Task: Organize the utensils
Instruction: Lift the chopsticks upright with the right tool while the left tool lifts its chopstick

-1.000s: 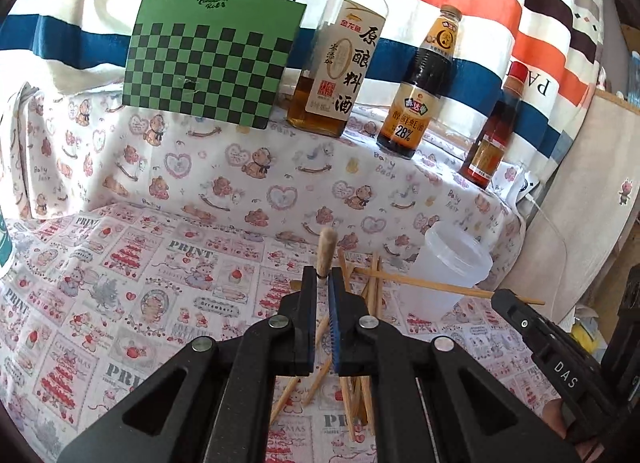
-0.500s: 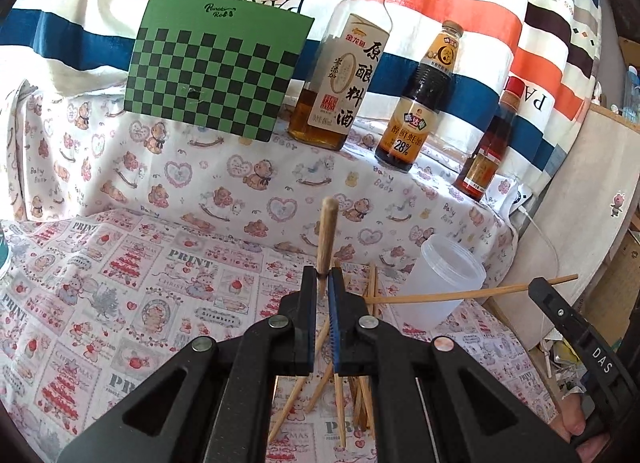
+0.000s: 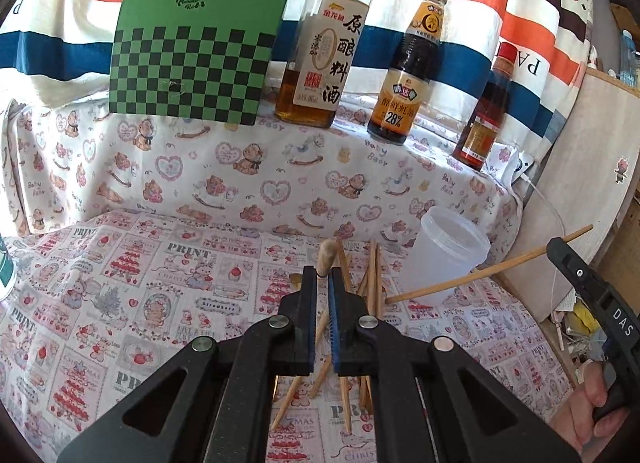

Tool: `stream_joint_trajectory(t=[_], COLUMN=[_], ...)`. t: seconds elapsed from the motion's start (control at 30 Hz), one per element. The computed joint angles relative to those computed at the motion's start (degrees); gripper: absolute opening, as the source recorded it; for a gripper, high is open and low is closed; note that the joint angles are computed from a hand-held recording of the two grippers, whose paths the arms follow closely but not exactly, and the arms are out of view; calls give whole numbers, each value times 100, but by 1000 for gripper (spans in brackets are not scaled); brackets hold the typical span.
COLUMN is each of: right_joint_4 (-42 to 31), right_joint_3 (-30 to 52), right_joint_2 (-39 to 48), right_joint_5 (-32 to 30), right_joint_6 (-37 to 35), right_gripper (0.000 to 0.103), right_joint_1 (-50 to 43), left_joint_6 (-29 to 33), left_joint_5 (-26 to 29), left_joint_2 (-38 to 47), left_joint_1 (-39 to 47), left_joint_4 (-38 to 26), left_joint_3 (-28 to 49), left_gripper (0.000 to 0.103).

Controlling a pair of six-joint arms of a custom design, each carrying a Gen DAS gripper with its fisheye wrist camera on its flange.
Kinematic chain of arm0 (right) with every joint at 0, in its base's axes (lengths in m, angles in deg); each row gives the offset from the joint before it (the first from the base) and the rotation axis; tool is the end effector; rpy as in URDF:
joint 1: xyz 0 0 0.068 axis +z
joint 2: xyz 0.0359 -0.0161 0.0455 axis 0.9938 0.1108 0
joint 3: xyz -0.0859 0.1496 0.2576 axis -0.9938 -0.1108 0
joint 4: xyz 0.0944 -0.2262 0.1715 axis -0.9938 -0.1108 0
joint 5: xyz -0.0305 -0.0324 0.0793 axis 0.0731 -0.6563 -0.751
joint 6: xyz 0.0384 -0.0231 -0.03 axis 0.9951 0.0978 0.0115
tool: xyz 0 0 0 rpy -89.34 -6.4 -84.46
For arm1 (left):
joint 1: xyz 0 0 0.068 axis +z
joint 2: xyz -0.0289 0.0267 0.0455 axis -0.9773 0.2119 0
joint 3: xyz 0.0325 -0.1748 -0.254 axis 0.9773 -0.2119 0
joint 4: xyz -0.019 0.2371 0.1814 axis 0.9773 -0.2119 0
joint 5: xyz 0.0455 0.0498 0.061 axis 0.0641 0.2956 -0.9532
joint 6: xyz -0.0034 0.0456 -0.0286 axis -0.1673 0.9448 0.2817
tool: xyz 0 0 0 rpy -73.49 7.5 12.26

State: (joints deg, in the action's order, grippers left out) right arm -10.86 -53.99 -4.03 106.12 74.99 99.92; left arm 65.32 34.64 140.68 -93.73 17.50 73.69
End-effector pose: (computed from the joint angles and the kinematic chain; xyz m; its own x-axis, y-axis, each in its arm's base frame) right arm 0.2224 0.0540 0.2535 -0.3016 0.2509 -0.9198 0.1075 0.9676 0.2286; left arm 0.3190 -0.0997 0.2178 -0.5810 -0.0144 -0.8138 0.3577 0.8936 -0.2712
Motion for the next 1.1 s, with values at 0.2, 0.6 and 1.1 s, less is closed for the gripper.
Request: stream_joint_trajectory(t=[0.2,0.6,1.1], right_joint_4=[-108,40,-19], right_joint_3=[109,421,756], right_joint_2=[262,1620,2425], right_joint_5=[-181,-1454,-1810], right_joint_6=[43,82,221], right_gripper=[6,7,7], right_joint_1=[-97,-548,-827], left_joint_6=[85,-108,-178], left_joint_5=[-94,35,292], left_joint_2=[175,871,1026], left_joint_1=[-117,-148,101], left_joint_4=[-74,147,-132], left_joint_3=[66,473,739], left_gripper=[4,4,5])
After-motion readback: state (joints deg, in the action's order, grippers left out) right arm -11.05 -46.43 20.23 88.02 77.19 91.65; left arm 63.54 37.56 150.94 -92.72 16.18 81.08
